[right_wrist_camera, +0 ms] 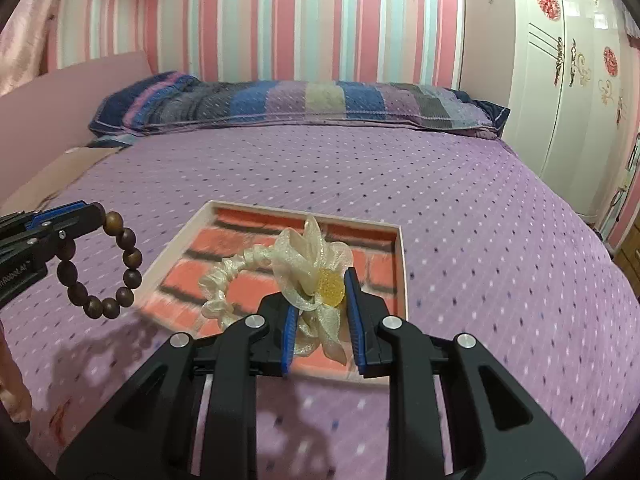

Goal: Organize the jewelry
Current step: 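Carry both items into the brick-pattern tray and open both tools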

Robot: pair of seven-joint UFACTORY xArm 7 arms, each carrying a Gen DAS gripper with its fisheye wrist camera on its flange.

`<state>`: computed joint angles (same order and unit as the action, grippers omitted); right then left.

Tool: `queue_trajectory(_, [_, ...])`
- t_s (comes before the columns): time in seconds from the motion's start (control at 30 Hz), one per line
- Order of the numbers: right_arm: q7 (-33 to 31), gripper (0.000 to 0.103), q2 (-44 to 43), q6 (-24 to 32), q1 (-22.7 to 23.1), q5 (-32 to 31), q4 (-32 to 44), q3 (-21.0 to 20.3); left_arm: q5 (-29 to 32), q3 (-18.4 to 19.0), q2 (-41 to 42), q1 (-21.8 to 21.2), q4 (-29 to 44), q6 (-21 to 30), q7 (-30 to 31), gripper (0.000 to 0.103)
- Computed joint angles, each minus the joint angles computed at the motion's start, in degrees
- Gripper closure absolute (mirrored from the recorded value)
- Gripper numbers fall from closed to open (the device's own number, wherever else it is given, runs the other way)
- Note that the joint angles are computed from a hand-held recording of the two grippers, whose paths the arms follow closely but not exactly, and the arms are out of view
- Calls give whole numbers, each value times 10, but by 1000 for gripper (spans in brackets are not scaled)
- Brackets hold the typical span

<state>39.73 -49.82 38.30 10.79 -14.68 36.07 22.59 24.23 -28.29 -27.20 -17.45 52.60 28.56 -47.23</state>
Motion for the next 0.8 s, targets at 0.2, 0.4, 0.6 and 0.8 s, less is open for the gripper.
queue_trajectory(0.2, [-17, 80, 140, -48, -60, -39, 55, -21, 74, -6, 166, 31, 109, 0, -30, 83])
queue_trajectory(0.4, [7, 80, 269, -71, -91, -93, 101, -40, 135, 27, 299, 3, 199, 24, -53, 83])
queue_trajectory(0.6, [39, 80, 362, -71, -76, -126, 142, -82, 147, 77, 387, -38, 263, 44, -36, 83])
queue_trajectory(0.8, [53, 80, 419, -55, -46, -149, 177, -117, 158, 130, 427, -81, 305, 75, -25, 83])
